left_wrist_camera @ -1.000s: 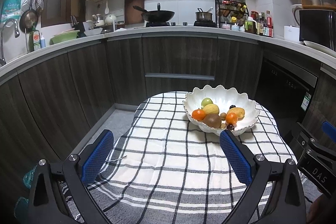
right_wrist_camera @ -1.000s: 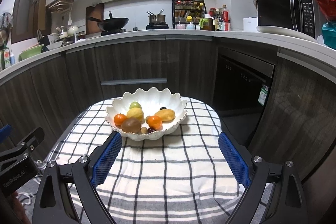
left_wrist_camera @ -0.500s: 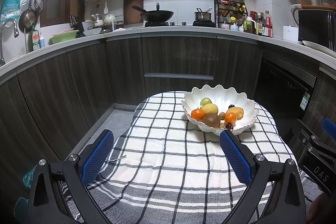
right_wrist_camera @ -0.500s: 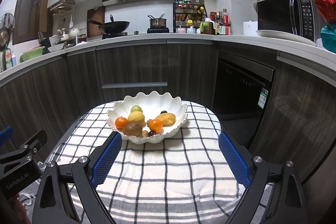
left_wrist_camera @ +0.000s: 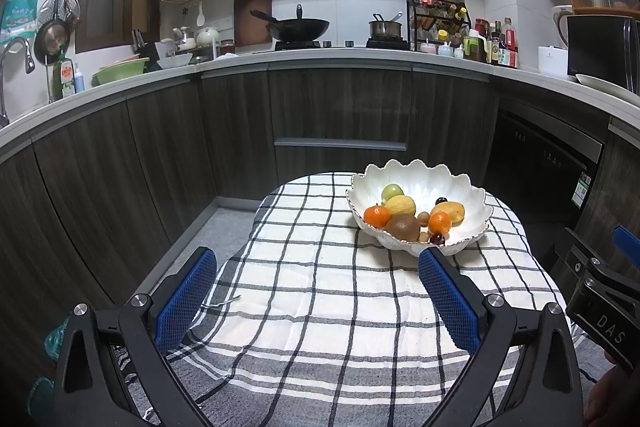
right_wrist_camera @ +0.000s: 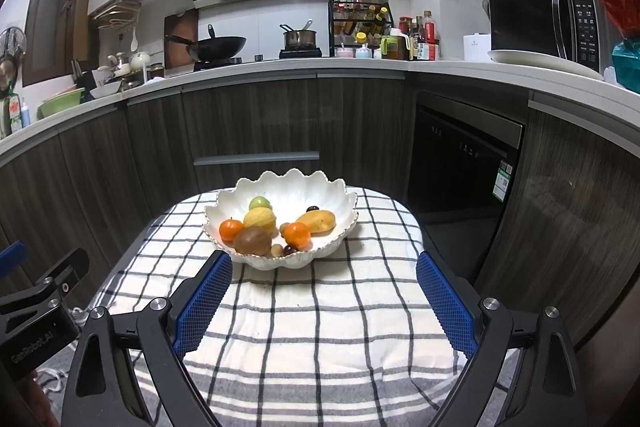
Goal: Organize fruits
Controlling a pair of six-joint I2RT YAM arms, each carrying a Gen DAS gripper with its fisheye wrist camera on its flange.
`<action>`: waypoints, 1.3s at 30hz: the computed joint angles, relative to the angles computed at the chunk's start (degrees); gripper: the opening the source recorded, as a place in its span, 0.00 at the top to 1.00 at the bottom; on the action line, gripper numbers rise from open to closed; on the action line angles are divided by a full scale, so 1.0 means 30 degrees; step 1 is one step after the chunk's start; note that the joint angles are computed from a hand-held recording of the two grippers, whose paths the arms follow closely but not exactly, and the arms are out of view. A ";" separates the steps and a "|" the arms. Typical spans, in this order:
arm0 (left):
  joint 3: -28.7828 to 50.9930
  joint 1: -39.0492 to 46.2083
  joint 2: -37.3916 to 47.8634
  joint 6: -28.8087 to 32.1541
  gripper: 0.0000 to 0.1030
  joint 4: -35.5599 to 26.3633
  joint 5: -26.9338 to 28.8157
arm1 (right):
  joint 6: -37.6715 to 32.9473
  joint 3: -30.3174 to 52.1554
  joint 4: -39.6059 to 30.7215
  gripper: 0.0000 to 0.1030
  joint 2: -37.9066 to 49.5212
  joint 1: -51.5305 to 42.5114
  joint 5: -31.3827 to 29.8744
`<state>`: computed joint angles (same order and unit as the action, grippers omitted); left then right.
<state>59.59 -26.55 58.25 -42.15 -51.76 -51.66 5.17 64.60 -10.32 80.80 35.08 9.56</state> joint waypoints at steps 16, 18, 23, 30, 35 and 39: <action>0.0044 -0.0031 0.0083 -0.0150 0.00 -0.0140 -0.0068 | 0.0010 0.0028 -0.0034 0.08 0.0104 -0.0007 -0.0066; -0.0151 -0.0007 -0.0027 -0.0111 0.00 -0.0008 -0.0054 | -0.0026 0.0027 -0.0035 0.08 0.0102 -0.0005 -0.0083; -0.0158 0.0012 -0.0043 -0.0090 0.00 -0.0006 -0.0009 | 0.0025 0.0045 -0.0032 0.08 0.0140 0.0032 -0.0021; -0.0568 0.0298 -0.0267 0.0256 0.00 0.0347 0.0353 | 0.0064 0.0008 -0.0030 0.08 0.0167 0.0047 -0.0049; -0.0571 0.0548 -0.0262 0.0396 0.00 0.0456 0.0708 | 0.0072 -0.0001 -0.0044 0.08 0.0177 0.0063 -0.0024; -0.0538 0.0669 -0.0235 0.0484 0.00 0.0454 0.0963 | 0.0139 -0.0057 -0.0029 0.08 0.0210 0.0053 -0.0062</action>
<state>57.97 -24.55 57.54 -40.70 -50.40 -48.77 5.58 64.43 -10.41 81.43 35.24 9.38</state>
